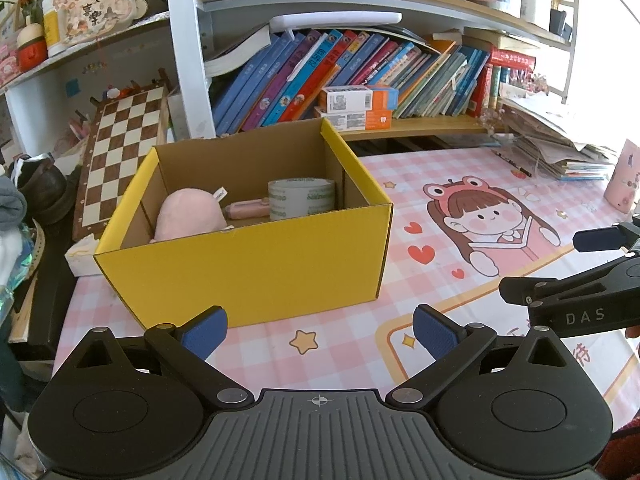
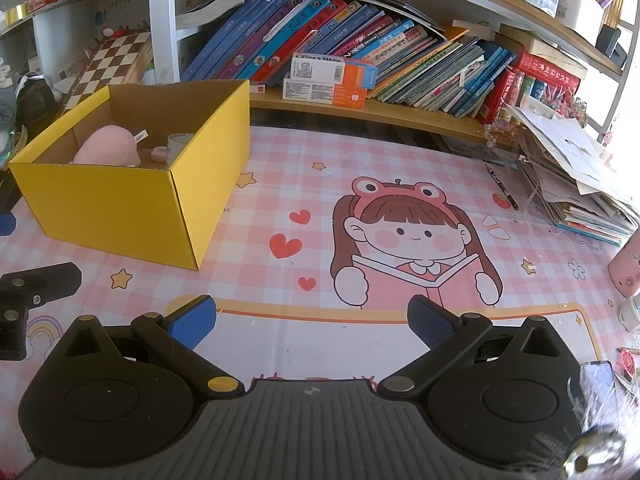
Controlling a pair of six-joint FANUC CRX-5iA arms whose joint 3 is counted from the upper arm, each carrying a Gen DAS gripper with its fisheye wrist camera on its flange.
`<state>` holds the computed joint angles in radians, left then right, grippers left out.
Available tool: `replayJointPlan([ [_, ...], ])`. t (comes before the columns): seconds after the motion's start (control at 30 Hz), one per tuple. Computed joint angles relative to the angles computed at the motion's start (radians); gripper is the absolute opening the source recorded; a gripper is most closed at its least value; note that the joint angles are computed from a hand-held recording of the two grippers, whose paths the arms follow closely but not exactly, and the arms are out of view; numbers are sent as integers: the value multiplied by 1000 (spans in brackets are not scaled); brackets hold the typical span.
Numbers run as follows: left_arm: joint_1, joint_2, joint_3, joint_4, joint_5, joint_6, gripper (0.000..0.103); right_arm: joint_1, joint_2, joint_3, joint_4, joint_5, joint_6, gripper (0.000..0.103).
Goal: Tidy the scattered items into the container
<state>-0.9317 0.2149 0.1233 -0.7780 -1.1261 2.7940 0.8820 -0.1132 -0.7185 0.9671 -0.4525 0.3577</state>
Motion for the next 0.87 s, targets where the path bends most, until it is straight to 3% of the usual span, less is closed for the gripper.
replayJointPlan([
  [0.87,14,-15,-26,25,48,5,101,10,7,7,-20,-7,17,103],
])
